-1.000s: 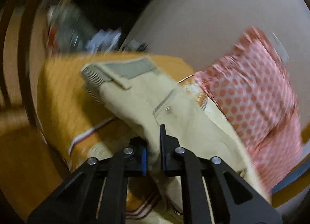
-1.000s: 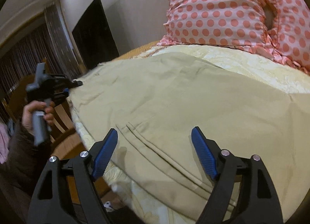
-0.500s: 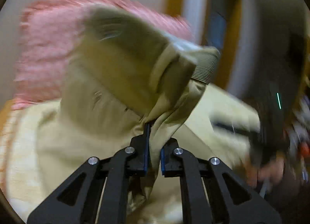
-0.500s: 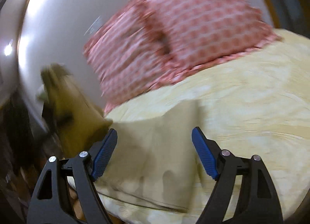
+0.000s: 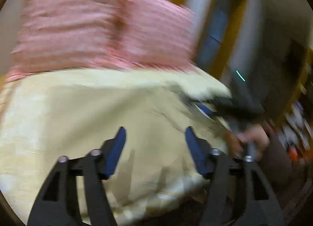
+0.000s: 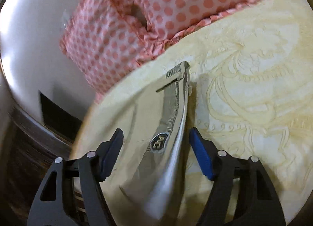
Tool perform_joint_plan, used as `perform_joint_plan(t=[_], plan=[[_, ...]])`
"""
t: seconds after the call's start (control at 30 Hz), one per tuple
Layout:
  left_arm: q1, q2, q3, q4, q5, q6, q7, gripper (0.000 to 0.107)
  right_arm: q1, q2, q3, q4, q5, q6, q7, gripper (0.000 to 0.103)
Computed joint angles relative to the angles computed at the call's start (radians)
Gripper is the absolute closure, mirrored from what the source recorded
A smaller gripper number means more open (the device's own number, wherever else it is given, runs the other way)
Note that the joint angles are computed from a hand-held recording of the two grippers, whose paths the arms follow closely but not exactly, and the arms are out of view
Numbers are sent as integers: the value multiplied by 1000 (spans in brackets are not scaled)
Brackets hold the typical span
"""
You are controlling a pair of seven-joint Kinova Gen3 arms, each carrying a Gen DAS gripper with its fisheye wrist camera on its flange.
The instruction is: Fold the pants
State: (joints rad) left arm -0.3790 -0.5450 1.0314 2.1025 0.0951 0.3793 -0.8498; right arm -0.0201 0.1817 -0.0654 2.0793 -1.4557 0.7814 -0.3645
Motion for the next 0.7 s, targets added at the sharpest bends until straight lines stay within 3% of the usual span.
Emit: perform_joint_plan(t=[0.1, 0.17, 0.23, 0.33, 0.47, 0.53, 0.63, 0.7], plan=[[-51, -28, -139, 37, 89, 83, -19, 43, -23, 19, -11, -37, 55, -37, -34, 52], [-41, 46, -232, 70, 170, 83, -77, 44, -27, 19, -21, -44, 67, -56, -20, 55], [20, 139, -324, 79, 213, 78, -156, 44, -23, 11, -30, -39, 61, -62, 31, 67], [157, 263, -445, 65, 167, 68, -172, 43, -35, 10, -45, -47, 83, -107, 39, 67], [337, 350, -612, 17, 177, 82, -256, 24, -19, 67, -40, -109, 146, -33, -39, 66], [424, 387, -699, 1, 212, 78, -315, 23, -19, 77, -31, -132, 176, 1, -38, 78], [499, 432, -820, -18, 289, 88, -420, 86, 57, 123, -75, -183, 197, 110, -34, 87], [558, 444, -913, -28, 370, 98, -494, 95, 84, 150, -83, -210, 183, 173, -26, 89]])
